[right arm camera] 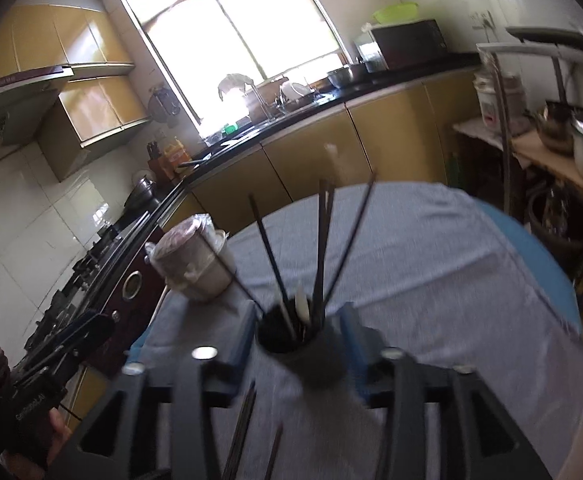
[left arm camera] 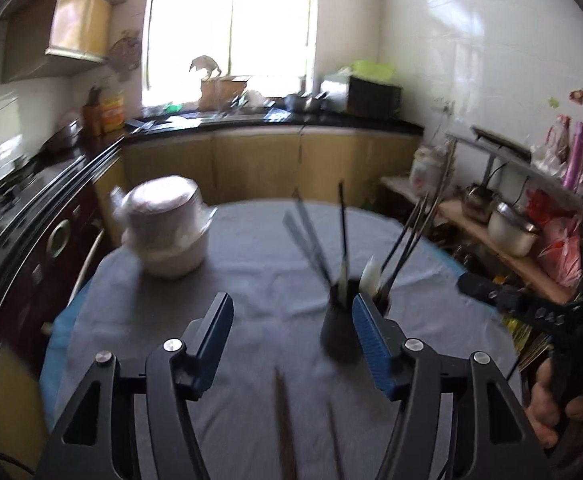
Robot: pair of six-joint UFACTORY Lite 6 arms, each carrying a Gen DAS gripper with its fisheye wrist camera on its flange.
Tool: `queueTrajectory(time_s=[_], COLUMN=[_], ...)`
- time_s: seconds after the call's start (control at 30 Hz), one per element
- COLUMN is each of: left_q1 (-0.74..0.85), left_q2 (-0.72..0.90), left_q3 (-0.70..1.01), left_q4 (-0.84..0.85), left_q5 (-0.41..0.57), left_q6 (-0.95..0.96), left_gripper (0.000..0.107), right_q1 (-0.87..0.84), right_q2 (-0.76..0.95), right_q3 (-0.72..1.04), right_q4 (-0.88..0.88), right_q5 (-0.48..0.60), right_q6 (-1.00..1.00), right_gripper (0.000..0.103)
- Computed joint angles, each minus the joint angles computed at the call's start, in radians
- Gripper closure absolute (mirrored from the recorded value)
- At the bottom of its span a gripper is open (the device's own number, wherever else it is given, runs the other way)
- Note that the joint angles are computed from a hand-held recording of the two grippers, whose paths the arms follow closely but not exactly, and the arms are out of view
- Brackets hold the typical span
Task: Organize utensils
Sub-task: 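Open both tools to release the chopsticks into the holder, then withdraw both open tools back over the remaining chopsticks on the cloth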
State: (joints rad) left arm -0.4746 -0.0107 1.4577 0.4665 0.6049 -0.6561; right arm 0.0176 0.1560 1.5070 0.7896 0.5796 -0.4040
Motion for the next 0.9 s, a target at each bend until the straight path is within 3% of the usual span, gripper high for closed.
queueTrajectory(time_s=[0.07, 0.27, 0.57, 0.67, 0.9], left_q1=[-0.039, -0.166, -0.289, -0.324, -0.349], left_q2=[-0.070, -0.282, -0.459, -0.488, -0.491], left_q3=[-0.092, -0.336, -0.502, -0.542, -0.593], left_q4=[0.048, 0.193, 0.357, 0.384, 0.374], left_q5=[0.046, 0.220, 0.440, 0.491, 0.502], left_q6=[-0.084, -0.338, -0.569, -0.606, -0.640], left_gripper=[0.036, 0.034, 0.031, 0.031, 0.031], right_q1=[0.016, 0.160, 0.384, 0.439, 0.495], right_q2=[-0.079, -0.290, -0.460, -0.486, -0.476], right_q3=[-0.096, -0.306, -0.454, -0.491, -0.550], right_q4=[-0.016, -0.348, -0.765, -0.837, -0.900], right_q5=[0.002, -0.037, -0.045, -0.055, -0.082], right_q6=[-0.005, 0.253, 0.658, 0.741, 0.819], right_gripper=[0.053, 0.048, 0.040, 0.040, 0.040])
